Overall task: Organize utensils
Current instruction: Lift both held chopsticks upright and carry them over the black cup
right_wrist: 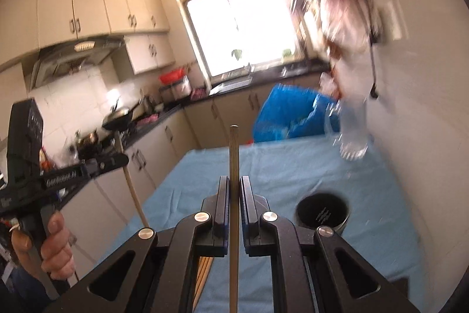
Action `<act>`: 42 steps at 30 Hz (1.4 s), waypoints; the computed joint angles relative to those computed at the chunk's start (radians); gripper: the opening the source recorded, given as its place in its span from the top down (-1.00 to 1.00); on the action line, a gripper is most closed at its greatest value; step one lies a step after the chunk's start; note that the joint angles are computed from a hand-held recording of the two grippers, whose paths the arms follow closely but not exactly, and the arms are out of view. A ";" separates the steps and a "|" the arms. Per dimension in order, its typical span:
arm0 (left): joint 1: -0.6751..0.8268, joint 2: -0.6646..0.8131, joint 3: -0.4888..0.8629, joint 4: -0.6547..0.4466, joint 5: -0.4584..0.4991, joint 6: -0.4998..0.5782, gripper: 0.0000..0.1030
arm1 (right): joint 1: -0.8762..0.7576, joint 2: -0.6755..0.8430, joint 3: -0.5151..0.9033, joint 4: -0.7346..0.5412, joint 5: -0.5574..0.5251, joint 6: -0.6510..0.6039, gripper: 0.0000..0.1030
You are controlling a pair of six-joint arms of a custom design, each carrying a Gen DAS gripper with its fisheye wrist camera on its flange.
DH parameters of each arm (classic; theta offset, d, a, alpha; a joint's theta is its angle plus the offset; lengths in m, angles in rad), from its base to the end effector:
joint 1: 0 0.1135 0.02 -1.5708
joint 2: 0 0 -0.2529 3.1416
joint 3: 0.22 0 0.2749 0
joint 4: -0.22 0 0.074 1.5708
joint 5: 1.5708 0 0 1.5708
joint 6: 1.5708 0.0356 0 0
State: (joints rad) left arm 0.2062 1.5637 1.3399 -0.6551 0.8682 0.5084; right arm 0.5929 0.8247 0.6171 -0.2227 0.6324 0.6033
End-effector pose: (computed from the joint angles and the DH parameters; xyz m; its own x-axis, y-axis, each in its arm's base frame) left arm 0.3530 0.0461 0.2907 -0.4908 0.2187 -0.8434 0.6676 0.7163 -0.2028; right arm 0.1914 0.1036 0.2598 -0.2878 0.3579 -0.8883 0.1920 0.9303 0.3126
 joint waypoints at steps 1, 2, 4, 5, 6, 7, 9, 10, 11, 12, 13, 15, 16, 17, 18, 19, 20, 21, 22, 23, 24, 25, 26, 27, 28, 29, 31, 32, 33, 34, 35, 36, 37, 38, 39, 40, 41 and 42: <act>-0.022 -0.014 0.005 -0.001 0.001 -0.017 0.87 | -0.014 -0.025 -0.001 0.002 0.010 -0.018 0.86; -0.037 -0.024 0.009 0.000 0.002 -0.030 0.87 | -0.031 -0.052 -0.003 0.008 0.020 -0.039 0.85; -0.078 -0.047 0.016 0.010 0.000 -0.066 0.87 | -0.067 -0.091 -0.006 0.017 0.029 -0.071 0.86; -0.093 -0.054 0.017 0.014 0.000 -0.078 0.87 | -0.104 -0.112 -0.005 0.020 0.019 -0.084 0.86; -0.114 -0.064 0.021 0.021 -0.002 -0.098 0.87 | -0.136 -0.130 -0.005 0.027 0.004 -0.091 0.86; -0.141 -0.074 0.024 0.036 -0.008 -0.127 0.87 | -0.158 -0.138 -0.002 0.033 -0.006 -0.096 0.86; -0.177 -0.083 0.030 0.049 -0.015 -0.160 0.87 | -0.217 -0.147 0.002 0.051 -0.019 -0.110 0.85; -0.201 -0.084 0.037 0.058 -0.023 -0.182 0.87 | -0.246 -0.149 0.003 0.059 -0.037 -0.113 0.86; -0.224 -0.081 0.046 0.064 -0.030 -0.200 0.87 | -0.276 -0.144 0.007 0.070 -0.058 -0.118 0.86; -0.238 -0.082 0.048 0.069 -0.035 -0.210 0.87 | -0.299 -0.130 0.014 0.078 -0.060 -0.122 0.86; -0.263 -0.076 0.056 0.080 -0.047 -0.232 0.87 | -0.324 -0.116 0.022 0.085 -0.072 -0.122 0.86; -0.296 -0.063 0.071 0.087 -0.064 -0.255 0.87 | -0.370 -0.108 0.027 0.095 -0.115 -0.122 0.86; -0.313 -0.058 0.073 0.097 -0.076 -0.268 0.87 | -0.385 -0.100 0.031 0.102 -0.123 -0.127 0.86; -0.327 -0.053 0.076 0.105 -0.087 -0.279 0.87 | -0.394 -0.090 0.034 0.110 -0.124 -0.132 0.86; -0.345 -0.044 0.082 0.114 -0.099 -0.295 0.87 | -0.413 -0.082 0.035 0.120 -0.135 -0.137 0.86; -0.359 -0.034 0.088 0.124 -0.106 -0.307 0.87 | -0.434 -0.076 0.035 0.132 -0.153 -0.138 0.86; -0.375 -0.024 0.093 0.136 -0.115 -0.322 0.87 | -0.455 -0.066 0.035 0.143 -0.169 -0.139 0.86; -0.388 -0.014 0.095 0.150 -0.121 -0.338 0.87 | -0.475 -0.055 0.033 0.155 -0.181 -0.137 0.86; -0.404 -0.004 0.098 0.164 -0.129 -0.351 0.87 | -0.497 -0.046 0.032 0.165 -0.199 -0.135 0.86; -0.424 0.008 0.100 0.181 -0.145 -0.365 0.87 | -0.519 -0.037 0.028 0.177 -0.219 -0.132 0.86; -0.438 0.016 0.098 0.198 -0.158 -0.377 0.87 | -0.544 -0.024 0.026 0.189 -0.243 -0.126 0.86; -0.451 0.025 0.094 0.216 -0.172 -0.389 0.87 | -0.566 -0.010 0.024 0.200 -0.264 -0.121 0.86; -0.463 0.033 0.095 0.227 -0.185 -0.397 0.87 | -0.589 0.007 0.023 0.215 -0.288 -0.118 0.86; -0.473 0.044 0.092 0.240 -0.197 -0.404 0.87 | -0.607 0.025 0.023 0.227 -0.307 -0.114 0.85; -0.483 0.055 0.086 0.255 -0.207 -0.409 0.87 | -0.622 0.037 0.022 0.235 -0.323 -0.113 0.86; -0.488 0.062 0.079 0.264 -0.216 -0.408 0.87 | -0.633 0.050 0.019 0.244 -0.335 -0.111 0.85; -0.509 0.091 0.073 0.276 -0.251 -0.402 0.87 | -0.657 0.082 0.009 0.261 -0.367 -0.102 0.85; -0.511 0.100 0.072 0.276 -0.256 -0.398 0.87 | -0.660 0.091 0.003 0.267 -0.375 -0.099 0.85; -0.518 0.116 0.079 0.274 -0.266 -0.400 0.87 | -0.665 0.108 -0.003 0.273 -0.385 -0.096 0.85; -0.522 0.133 0.081 0.271 -0.274 -0.399 0.87 | -0.669 0.124 -0.009 0.279 -0.395 -0.097 0.85; -0.523 0.144 0.081 0.270 -0.276 -0.398 0.87 | -0.675 0.135 -0.013 0.285 -0.405 -0.099 0.85; -0.525 0.152 0.083 0.269 -0.279 -0.397 0.87 | -0.673 0.150 -0.019 0.290 -0.408 -0.102 0.85; -0.526 0.161 0.084 0.267 -0.283 -0.394 0.87 | -0.673 0.157 -0.025 0.296 -0.412 -0.104 0.85; -0.528 0.167 0.083 0.266 -0.287 -0.390 0.87 | -0.671 0.165 -0.028 0.299 -0.416 -0.107 0.85; -0.529 0.172 0.080 0.266 -0.289 -0.384 0.87 | -0.668 0.175 -0.031 0.301 -0.418 -0.109 0.85; -0.531 0.175 0.076 0.265 -0.293 -0.374 0.87 | -0.668 0.180 -0.032 0.302 -0.423 -0.110 0.85; -0.531 0.177 0.071 0.266 -0.297 -0.368 0.87 | -0.667 0.187 -0.033 0.302 -0.429 -0.111 0.85; -0.530 0.176 0.066 0.266 -0.300 -0.362 0.87 | -0.665 0.192 -0.033 0.300 -0.432 -0.113 0.85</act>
State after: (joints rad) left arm -0.3243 1.7398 1.4055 -0.3886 0.5679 0.1459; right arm -0.0718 1.0165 0.5841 0.0775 0.2006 0.4905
